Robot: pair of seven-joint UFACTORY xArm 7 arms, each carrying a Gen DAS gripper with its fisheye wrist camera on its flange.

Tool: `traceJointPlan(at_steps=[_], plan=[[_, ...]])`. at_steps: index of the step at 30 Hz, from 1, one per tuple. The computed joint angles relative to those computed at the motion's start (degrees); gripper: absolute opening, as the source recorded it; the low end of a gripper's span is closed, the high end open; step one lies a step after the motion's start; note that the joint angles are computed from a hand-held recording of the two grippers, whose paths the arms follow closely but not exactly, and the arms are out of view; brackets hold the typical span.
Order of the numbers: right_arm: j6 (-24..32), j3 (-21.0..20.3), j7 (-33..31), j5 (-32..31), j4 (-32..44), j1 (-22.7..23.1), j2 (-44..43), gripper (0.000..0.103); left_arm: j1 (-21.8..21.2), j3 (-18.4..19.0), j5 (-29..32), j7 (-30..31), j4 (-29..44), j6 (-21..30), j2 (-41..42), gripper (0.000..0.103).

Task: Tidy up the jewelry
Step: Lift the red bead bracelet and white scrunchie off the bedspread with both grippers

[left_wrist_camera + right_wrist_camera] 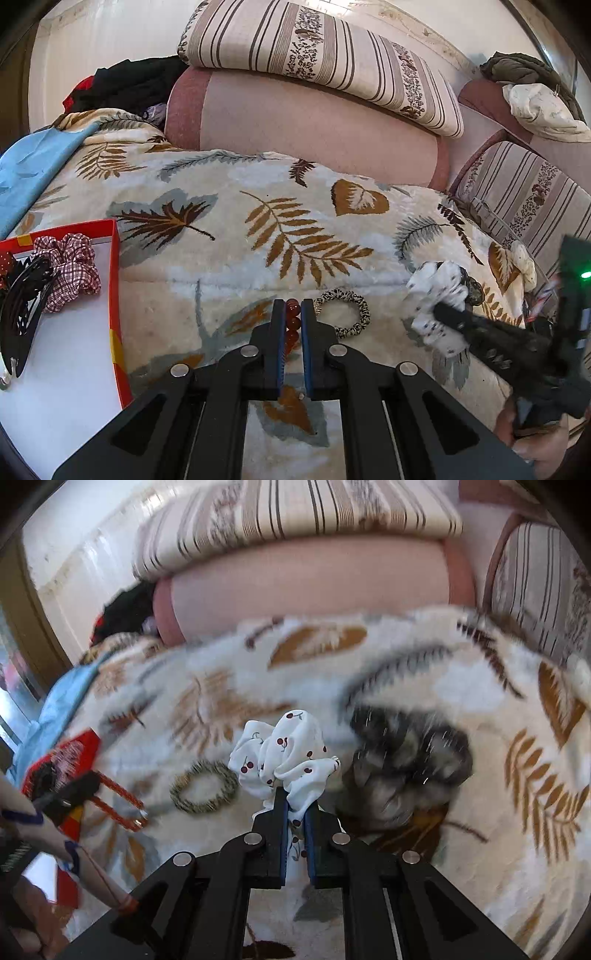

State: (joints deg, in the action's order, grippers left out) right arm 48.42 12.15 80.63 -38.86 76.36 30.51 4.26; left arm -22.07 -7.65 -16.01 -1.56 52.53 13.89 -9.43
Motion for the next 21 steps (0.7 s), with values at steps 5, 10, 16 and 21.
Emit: traceJointPlan(at_steps=[5,10,16,21], plan=[[-2.97,0.55,1.05,-1.36,-1.21,0.03,-1.38,0.008,-0.23,-0.18,0.41,-0.04,-1.20,-1.54,-1.32,0.007],[-3.49,0.96,0.40,-1.77,0.13,0.61,-0.47,0.009,0.26,-0.67,2.65,-2.15,-1.70,-2.00,-1.71,0.007],[-4.84,0.77,0.17,-2.54,0.11,1.23,-0.37,0.009,2.94,-3.02,10.43,-8.03,-2.07,-2.49,-1.92,0.007],[-5.85,0.69,0.69,-3.16,-0.17,1.37,-0.46,0.009,3.84,-3.74,15.12,-11.20,-2.19,-2.76,-2.10,0.007]])
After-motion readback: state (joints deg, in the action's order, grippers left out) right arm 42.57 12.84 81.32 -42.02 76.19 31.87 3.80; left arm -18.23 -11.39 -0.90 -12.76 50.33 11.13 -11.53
